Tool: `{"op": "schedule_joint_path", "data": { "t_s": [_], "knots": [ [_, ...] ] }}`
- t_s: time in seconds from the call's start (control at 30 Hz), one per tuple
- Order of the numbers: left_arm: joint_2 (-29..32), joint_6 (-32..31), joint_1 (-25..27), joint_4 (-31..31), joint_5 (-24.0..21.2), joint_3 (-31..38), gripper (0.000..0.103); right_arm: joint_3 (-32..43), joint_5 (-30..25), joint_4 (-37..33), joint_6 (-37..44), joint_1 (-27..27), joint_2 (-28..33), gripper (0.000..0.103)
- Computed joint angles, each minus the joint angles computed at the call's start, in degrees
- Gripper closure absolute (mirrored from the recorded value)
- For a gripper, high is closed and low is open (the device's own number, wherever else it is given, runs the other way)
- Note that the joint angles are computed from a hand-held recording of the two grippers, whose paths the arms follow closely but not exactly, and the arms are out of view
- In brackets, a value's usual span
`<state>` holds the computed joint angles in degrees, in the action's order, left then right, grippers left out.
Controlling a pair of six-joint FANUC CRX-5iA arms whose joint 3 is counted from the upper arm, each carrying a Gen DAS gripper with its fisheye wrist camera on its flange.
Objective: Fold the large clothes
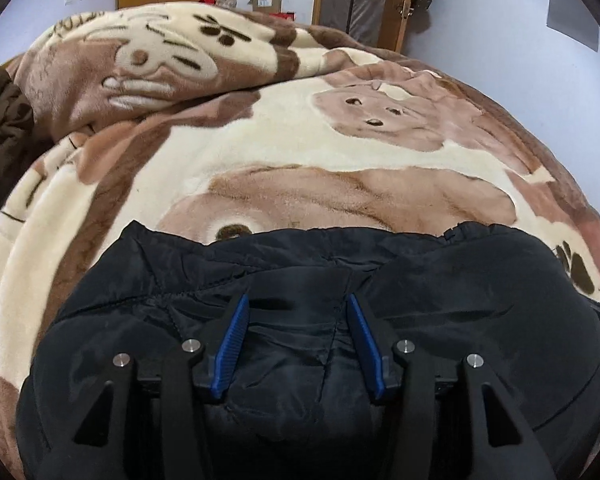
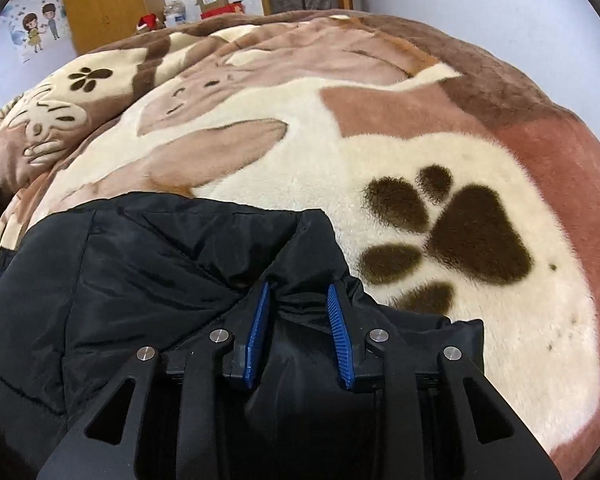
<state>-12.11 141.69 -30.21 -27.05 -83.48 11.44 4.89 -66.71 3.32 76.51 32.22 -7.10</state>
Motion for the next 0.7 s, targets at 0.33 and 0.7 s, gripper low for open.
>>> {"op": "schedule_joint_path", "data": {
  "t_s": [0.33,0.7],
  "knots": [
    [-12.83,0.56,-4.03,-6.29,-5.77,-2.76,0.062,-2.68,1.44,-0.70,-0.76,0.94,-10.81,0.073],
    [-17.63,1.71,3.50,0.97,5.01,-15.01,0.062,-11.12,5.61,5.73,-4.06,3.13,-10.91,0.074]
  ]
}}
